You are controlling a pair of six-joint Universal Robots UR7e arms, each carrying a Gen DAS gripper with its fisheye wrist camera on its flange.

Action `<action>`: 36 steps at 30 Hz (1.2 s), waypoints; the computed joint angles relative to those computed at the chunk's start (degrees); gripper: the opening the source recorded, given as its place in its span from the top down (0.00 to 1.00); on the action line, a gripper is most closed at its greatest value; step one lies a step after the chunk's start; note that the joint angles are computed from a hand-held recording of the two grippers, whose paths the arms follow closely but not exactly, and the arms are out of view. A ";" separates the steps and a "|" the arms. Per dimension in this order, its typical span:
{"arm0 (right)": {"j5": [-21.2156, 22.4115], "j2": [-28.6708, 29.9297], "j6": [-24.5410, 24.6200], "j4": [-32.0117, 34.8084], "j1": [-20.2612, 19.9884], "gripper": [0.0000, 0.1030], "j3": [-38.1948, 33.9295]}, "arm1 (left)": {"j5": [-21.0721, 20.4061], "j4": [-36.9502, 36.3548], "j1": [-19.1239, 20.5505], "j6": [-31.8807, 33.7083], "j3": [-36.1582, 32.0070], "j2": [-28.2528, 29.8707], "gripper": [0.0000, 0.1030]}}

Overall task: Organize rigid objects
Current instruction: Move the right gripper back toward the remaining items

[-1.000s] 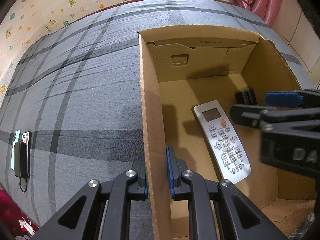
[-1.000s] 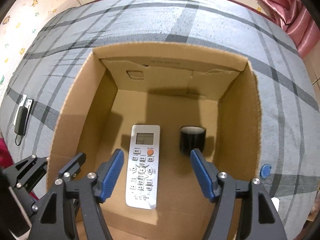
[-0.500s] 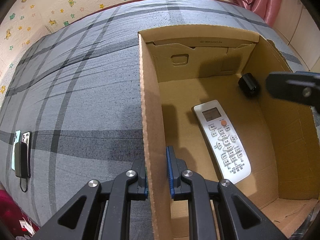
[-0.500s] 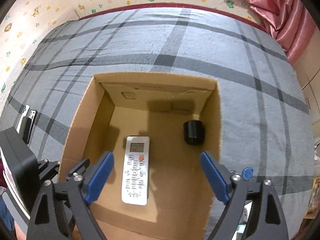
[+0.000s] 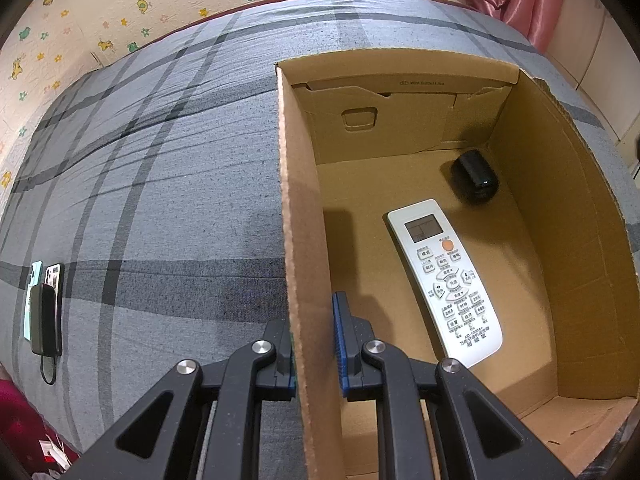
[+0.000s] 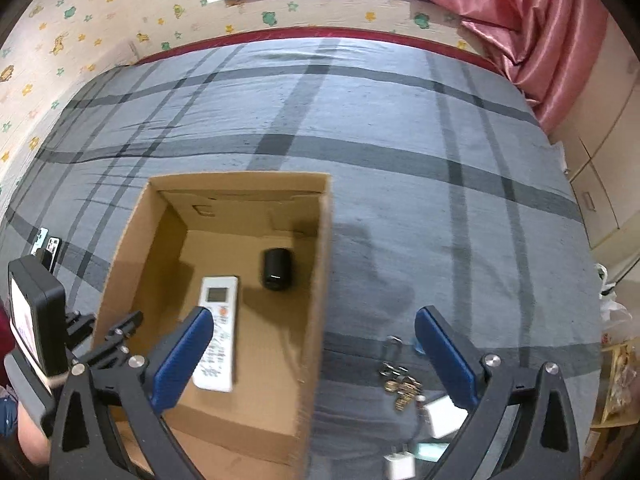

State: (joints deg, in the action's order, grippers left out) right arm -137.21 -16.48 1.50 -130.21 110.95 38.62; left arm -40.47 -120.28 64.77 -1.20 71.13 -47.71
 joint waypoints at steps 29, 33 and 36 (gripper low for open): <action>-4.25 -18.18 7.99 -11.79 -7.37 0.00 32.90 | 0.18 -0.26 -0.02 -0.04 0.14 0.04 0.86; -3.14 -18.67 8.14 -13.45 -8.66 0.00 34.91 | 0.02 -0.30 -0.01 -0.03 0.15 -0.03 0.86; -3.37 -18.62 8.38 -13.72 -9.41 0.00 35.72 | 0.22 -0.32 -0.03 -0.02 0.18 0.03 0.86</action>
